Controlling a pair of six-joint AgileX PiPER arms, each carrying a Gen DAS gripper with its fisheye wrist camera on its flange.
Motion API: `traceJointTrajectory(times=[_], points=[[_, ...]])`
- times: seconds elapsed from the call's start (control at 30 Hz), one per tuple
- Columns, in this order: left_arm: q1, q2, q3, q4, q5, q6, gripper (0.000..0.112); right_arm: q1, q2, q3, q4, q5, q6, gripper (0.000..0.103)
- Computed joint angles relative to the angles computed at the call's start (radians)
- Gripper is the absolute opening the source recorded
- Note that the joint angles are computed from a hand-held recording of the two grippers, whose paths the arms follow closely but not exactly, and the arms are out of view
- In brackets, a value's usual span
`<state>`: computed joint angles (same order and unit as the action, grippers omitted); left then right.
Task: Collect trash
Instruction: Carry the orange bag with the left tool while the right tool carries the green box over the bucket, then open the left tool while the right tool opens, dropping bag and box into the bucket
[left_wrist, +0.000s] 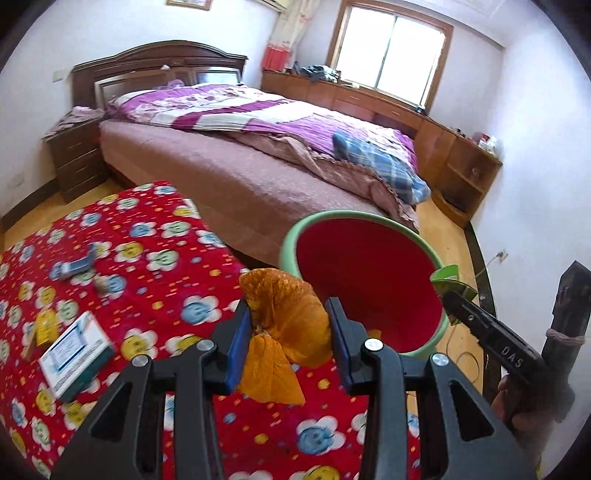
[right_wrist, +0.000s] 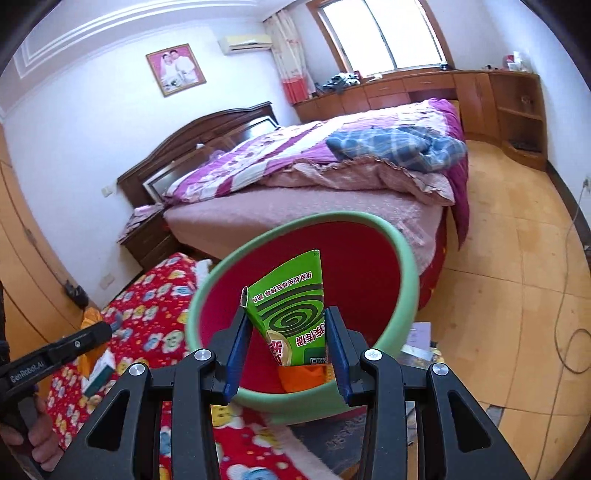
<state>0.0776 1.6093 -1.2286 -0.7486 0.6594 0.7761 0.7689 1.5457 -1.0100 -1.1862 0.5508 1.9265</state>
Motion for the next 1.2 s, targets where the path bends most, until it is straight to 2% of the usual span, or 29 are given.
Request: traceJointTrajectory(times=[0.23,0.47,1.0,1.2], points=[[-0.103,0.093,-0.083,0.092,-0.011,-0.075,0.04,-0.01,0.027,0.004,0.007,0.027,-0.021,0.042],[-0.16,0.19,-0.183,0.153,0.021,-0.145,0.04,-0.02,0.035,0.005,0.02,0.027,-0.042,0.045],[-0.167,0.202,-0.21,0.145,0.025,-0.139,0.053,-0.064,0.044,0.002,0.065,-0.05,-0.093,0.047],[-0.145,0.193,-0.207,0.122,0.042,-0.134,0.053,-0.064,0.039,0.003,0.051,-0.052,-0.087,0.055]])
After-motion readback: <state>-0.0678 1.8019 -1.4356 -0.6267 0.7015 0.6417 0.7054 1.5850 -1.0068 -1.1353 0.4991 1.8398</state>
